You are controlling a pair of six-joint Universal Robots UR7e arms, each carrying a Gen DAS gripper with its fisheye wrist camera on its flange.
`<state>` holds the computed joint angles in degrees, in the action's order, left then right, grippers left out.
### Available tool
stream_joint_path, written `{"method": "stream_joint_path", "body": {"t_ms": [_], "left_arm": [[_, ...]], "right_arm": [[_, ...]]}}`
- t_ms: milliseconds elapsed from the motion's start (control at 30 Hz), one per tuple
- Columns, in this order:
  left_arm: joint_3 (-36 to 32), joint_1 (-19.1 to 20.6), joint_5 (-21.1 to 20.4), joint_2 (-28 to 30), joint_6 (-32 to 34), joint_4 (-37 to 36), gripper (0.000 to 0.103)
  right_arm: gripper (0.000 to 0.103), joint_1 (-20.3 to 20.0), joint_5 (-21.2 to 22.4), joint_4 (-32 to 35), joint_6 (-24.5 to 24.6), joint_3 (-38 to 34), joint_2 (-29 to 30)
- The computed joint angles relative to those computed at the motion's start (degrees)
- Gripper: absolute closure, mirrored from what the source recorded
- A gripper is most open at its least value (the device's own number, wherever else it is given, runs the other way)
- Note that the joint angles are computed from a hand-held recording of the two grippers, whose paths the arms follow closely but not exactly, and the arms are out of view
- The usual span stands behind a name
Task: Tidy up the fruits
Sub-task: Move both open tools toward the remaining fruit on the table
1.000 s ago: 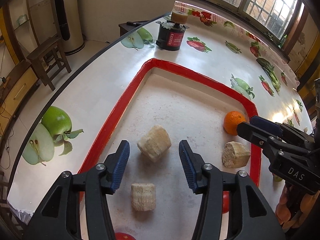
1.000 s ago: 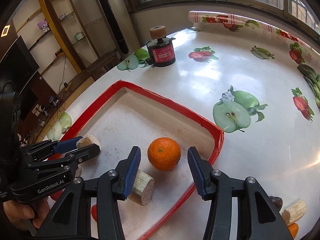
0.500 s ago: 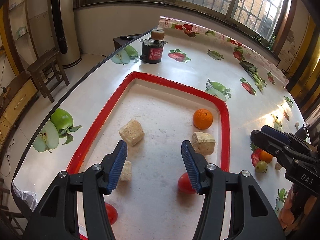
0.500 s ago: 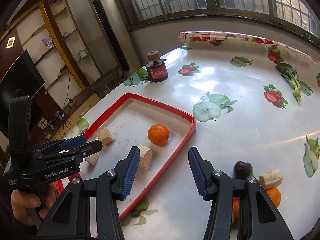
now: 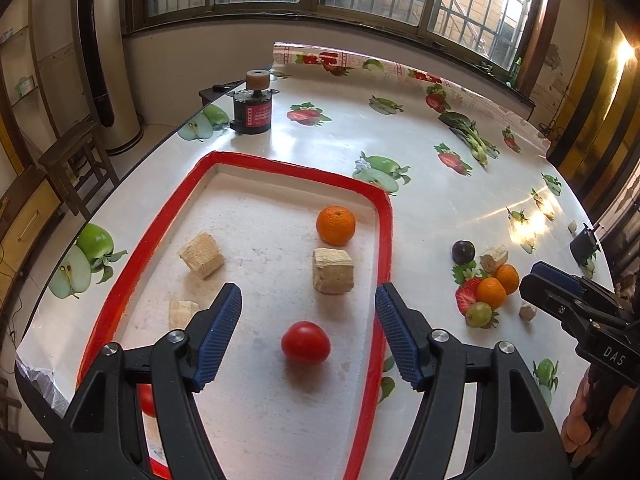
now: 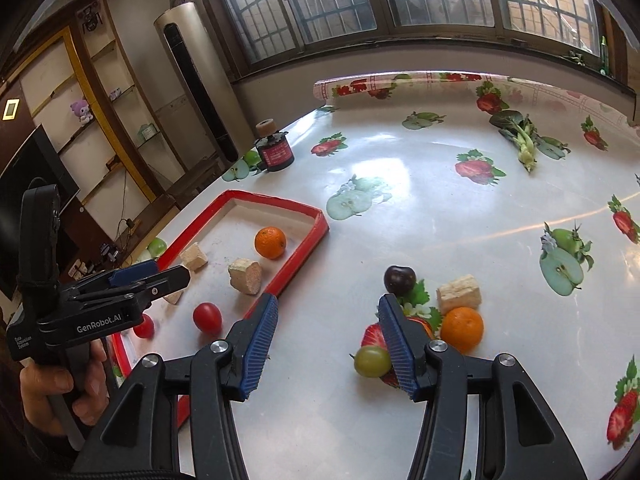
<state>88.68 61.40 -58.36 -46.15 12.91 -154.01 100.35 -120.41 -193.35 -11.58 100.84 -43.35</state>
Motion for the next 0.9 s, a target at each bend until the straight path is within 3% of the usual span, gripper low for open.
{"method": "stream_joint_path", "body": {"t_ms": [400,900], "left_arm": [[3.3,-2.3,-2.2,-0.4,0.3,-0.1,0.034],[4.8,-4.1,-4.0,0.9,1.4,1.2,0.034]], "right_arm": [[0.048,-2.6,-2.5,-6.1,2.4,8.4,-5.1],[0.048,-4.5,-2.8,-7.6,3.2,11.4,-6.9]]}}
